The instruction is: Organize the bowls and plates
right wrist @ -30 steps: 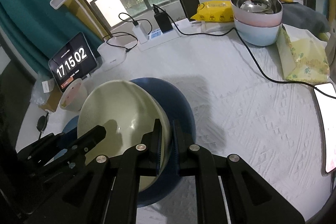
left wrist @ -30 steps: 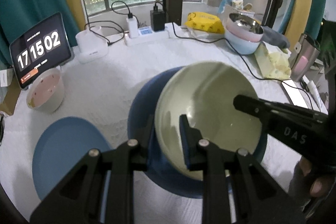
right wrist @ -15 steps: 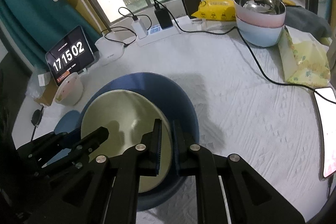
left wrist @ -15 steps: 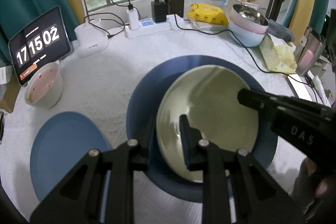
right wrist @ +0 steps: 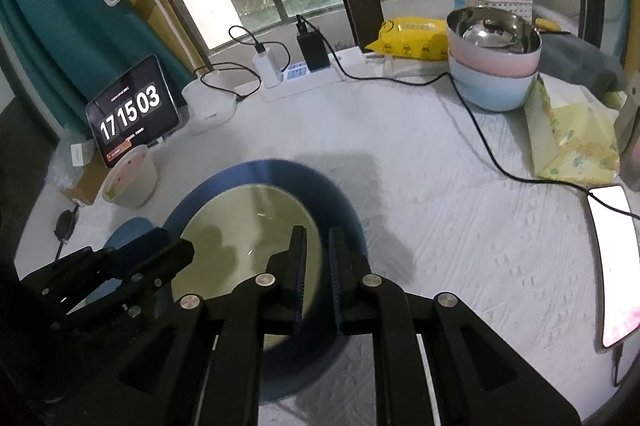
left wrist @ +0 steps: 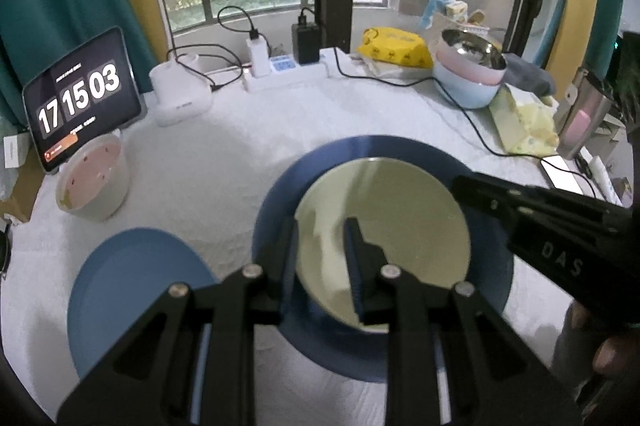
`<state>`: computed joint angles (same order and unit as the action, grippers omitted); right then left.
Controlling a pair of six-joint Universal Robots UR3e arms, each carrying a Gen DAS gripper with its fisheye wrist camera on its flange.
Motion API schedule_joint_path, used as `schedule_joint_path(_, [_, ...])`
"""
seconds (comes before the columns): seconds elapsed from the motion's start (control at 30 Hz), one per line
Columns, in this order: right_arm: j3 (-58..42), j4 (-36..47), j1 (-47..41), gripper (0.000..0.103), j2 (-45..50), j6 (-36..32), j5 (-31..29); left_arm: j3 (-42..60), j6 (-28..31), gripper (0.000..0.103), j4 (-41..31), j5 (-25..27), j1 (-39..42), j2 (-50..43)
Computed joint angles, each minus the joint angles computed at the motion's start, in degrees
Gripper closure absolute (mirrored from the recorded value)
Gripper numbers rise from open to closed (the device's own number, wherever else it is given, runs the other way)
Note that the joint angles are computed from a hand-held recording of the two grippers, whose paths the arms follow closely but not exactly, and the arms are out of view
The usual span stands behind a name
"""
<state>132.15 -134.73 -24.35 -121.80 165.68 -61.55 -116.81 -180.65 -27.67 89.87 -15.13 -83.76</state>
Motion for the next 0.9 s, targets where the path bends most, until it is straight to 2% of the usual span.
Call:
schedule_joint_path(0.33, [-1.8, -1.0, 2.5, 0.091, 0.0, 2.1, -2.2, -1.4, 1.1, 0.079, -0.2, -2.3, 2.2, 3.5])
schedule_joint_path(0.9, [-8.0, -7.4, 15.3, 0.091, 8.3, 9.3, -10.2, -6.7, 5.3, 0.076, -1.5, -9.1, 12.8, 13.6])
